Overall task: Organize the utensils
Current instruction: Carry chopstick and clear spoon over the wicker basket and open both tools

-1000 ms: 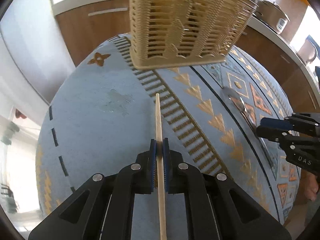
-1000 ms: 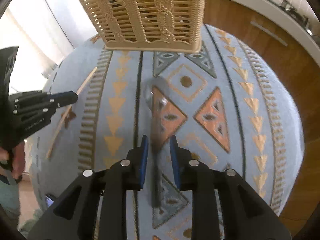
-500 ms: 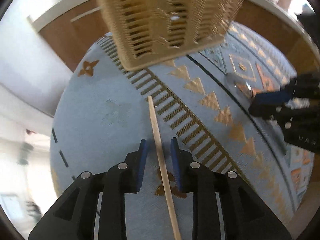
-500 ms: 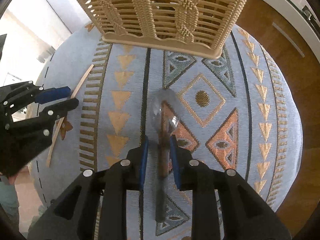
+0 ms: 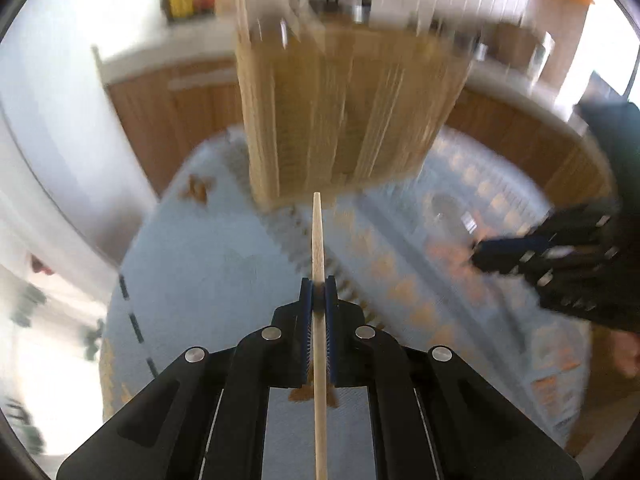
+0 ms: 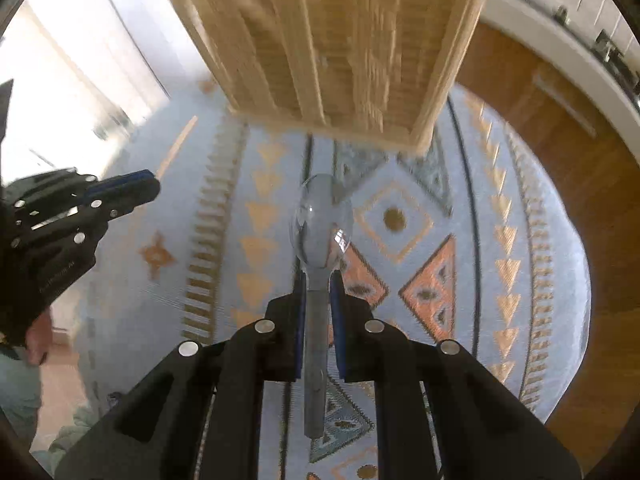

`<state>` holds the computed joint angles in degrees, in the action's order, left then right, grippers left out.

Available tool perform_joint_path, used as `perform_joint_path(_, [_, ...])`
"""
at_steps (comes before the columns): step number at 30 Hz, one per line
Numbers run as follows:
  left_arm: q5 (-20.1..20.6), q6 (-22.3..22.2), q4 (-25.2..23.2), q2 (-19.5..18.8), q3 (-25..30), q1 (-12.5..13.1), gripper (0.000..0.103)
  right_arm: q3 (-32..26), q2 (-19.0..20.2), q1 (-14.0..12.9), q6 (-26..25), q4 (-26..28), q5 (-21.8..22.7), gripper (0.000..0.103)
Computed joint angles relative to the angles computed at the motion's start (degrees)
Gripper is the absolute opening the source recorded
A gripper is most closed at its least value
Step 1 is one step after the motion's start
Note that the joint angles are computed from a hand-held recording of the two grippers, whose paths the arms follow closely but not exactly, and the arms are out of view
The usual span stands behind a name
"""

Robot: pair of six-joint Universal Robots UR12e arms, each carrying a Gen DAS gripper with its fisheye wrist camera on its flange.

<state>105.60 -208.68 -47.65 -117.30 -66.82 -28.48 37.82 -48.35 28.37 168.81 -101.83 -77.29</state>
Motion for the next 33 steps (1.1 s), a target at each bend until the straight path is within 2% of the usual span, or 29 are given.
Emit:
perform_joint_path(4, [3.95,-0.08,11.01,1.16,-1.05,-0.93,0.003,3.83,-2.85,-0.74,1.38,-10.52,4.77,0.010])
perform_joint_path(6, [6.32,0.05,17.87,1.31,-1.18,-1.22,0.003,5.75,-3.94,-0.99,3.07,-18.11,6.65,0.010])
perform_joint_path(9, [9.53,1.60,27.31,0.47,-0.16,-1.46,0.003,5.96,-3.73,-1.53,7.06,-26.52,9.89,0.010])
perform_joint_path(10, [10.56,2.08,29.10,-0.02,0.65,-1.47,0.003,5.43,-3.23,-1.65,9.05,-29.97,10.70,0.010])
perform_joint_path(14, [19.01,6.78,36.85,-3.41,5.63,-2.52,0.003,3.36,-1.63,-1.44,12.74,-40.14,7.84,0.010])
perform_joint_path(17, [23.49,12.89,43.05,-6.03,9.33,-3.31,0.003,0.62,-0.02,-1.18,14.94,-44.66,5.87,0.010])
perform_joint_path(18, [25.38,16.21,46.90,-7.65,11.20,-3.67,0.003,-0.05,0.43,-1.22,15.43,-45.83,5.60,0.010])
perform_joint_path(21, [23.95,21.62,56.05,-9.71,12.88,-3.57,0.003,-4.42,3.59,-0.91,17.51,-49.30,3.87,0.010])
perform_joint_path(23, [26.04,27.55,61.63,-12.17,15.69,-3.81,0.004,-6.99,5.79,-0.18,16.59,-52.21,-0.27,0.010])
perform_joint_path(24, [25.75,28.86,62.59,-12.99,16.66,-3.74,0.004,-7.87,6.91,0.16,16.01,-54.67,-1.89,0.010])
perform_joint_path(27, [24.03,26.75,63.02,-13.36,16.70,-2.97,0.004,-7.82,8.11,0.61,14.44,-59.49,-4.45,0.010])
perform_joint_path(29, [24.37,26.03,63.35,-13.94,17.19,-2.65,0.004,-9.07,9.40,0.72,13.29,-59.48,-4.16,0.010])
perform_joint_path(33, [24.38,26.53,60.80,-15.27,18.39,-2.00,0.004,-11.65,11.55,0.55,13.47,-56.79,-2.93,0.010])
